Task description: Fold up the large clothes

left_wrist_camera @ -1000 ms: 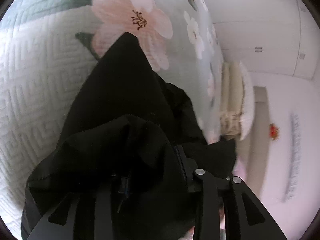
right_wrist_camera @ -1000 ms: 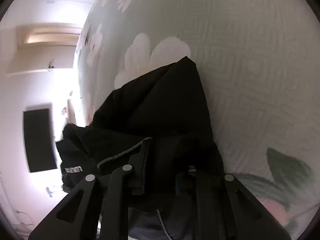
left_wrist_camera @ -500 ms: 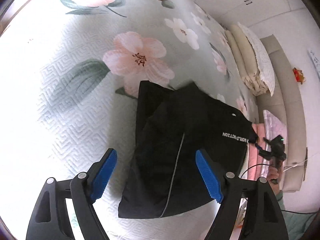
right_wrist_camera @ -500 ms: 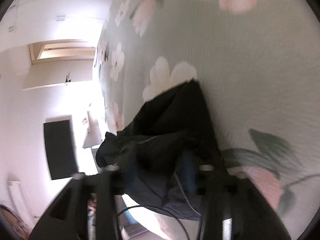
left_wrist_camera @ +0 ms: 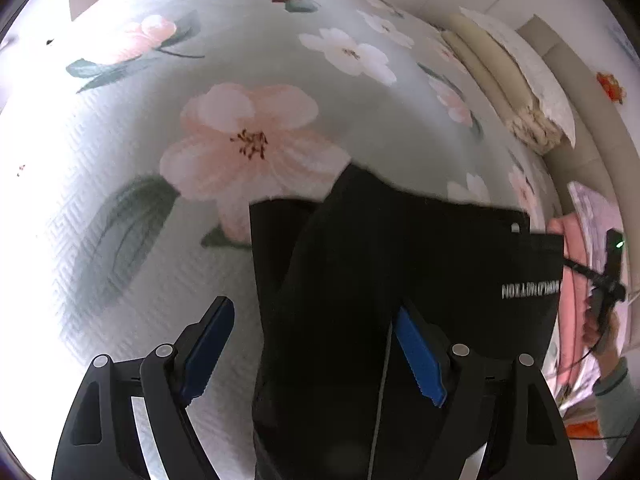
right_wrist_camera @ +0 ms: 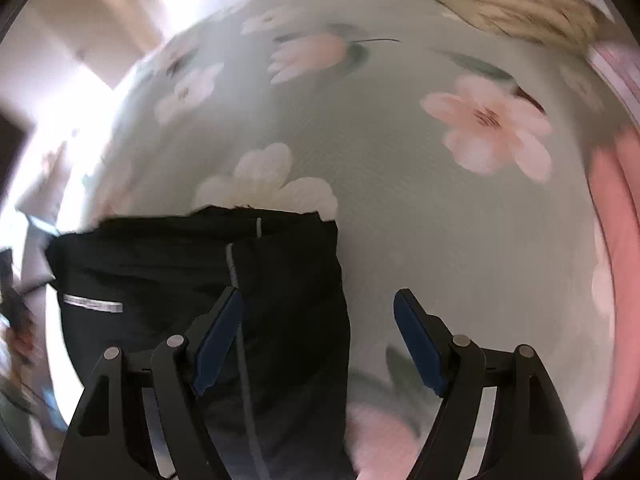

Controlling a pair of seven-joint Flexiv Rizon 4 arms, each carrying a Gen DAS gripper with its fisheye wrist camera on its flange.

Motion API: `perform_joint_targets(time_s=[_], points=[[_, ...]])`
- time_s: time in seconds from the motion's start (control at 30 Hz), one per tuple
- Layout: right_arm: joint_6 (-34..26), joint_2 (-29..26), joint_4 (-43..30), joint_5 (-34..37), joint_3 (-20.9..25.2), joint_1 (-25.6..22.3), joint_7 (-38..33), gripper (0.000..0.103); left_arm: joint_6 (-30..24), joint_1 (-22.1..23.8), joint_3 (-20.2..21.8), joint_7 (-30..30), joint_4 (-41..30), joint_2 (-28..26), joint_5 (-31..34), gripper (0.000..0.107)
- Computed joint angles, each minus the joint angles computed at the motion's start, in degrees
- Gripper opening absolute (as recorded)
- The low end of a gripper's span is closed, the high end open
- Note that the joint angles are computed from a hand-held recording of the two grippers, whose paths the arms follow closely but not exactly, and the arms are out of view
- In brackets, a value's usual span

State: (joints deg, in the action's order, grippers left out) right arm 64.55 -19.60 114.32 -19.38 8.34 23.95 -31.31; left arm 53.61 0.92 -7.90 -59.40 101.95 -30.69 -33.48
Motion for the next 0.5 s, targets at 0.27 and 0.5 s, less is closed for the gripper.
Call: perform_joint_targets(time_s=[0.27, 0.5], points=[[2.36, -10.19, -7.08, 4.23, 1.57, -2.49, -8.40, 0.076, -2.51, 1.39, -3.15, 1.22, -6.07, -6.35, -5.20, 0.081], [0.91, -5.57, -2.81, -6.30, -7.89, 6.93, -0.63, 0.020, 11.05, -0.10, -5.78, 3.33, 0.11, -2.41, -9.91, 0.014]])
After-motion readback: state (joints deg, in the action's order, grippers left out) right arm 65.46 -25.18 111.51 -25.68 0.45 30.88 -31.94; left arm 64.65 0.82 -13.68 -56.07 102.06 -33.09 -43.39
